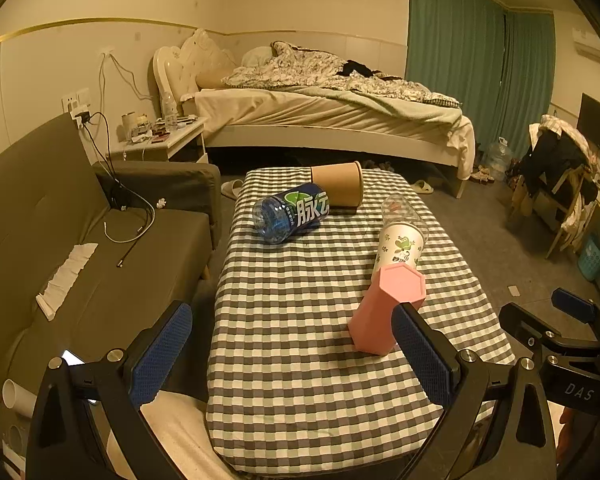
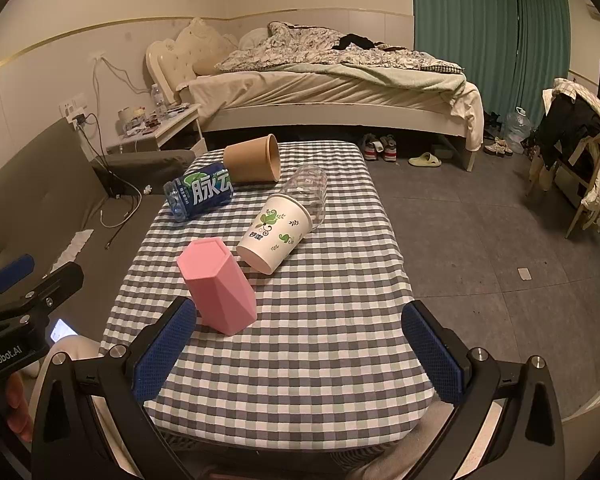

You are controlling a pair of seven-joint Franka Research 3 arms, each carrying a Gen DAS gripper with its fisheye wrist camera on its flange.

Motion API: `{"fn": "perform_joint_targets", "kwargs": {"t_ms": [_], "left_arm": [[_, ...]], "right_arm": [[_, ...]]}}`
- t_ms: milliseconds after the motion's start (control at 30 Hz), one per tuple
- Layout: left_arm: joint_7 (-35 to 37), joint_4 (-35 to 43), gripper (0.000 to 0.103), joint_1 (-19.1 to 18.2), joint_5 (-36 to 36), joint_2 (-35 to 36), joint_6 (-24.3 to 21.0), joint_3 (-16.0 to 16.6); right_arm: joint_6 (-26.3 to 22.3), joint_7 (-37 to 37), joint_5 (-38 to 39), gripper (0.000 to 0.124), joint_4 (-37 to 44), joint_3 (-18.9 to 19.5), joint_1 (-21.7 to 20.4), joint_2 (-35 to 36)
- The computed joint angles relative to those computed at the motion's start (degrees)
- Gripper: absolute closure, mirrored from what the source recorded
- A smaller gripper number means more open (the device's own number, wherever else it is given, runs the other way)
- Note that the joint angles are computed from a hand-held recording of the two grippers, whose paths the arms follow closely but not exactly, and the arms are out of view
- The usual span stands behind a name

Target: Flip cup upside down

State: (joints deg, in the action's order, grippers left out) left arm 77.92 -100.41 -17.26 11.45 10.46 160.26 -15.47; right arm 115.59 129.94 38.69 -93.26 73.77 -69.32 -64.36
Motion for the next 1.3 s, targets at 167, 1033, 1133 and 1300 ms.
{"fn": "perform_joint_targets", "kwargs": {"t_ms": [167,1033,1133,1300], "left_arm": [[-0.2,0.1,0.0,-0.1,0.1,0.0,-0.1,0.1],[-0.1,0.0,0.0,0.0,0.2,0.0,-0.1,0.1],[-0.1,0.2,0.0,-0.1,0.1,0.0,-0.2,0.0],[-0.1,0.2,0.0,-0.1,0.2,0.0,-0.2,0.1]], "right_arm": [[-0.2,0.0,0.1,0.021,0.1,0.1,-0.2,-0.1],[-0.6,-0.6,1.5,0.021,0.7,0.3,-1.0,-0.9],[-0.7,-0.7,1.8,0.021,1.1,0.3,-1.4,-1.1],[-1.0,-1.0,2.4,0.021,1.2,0.2,-1.6,-1.5]]}}
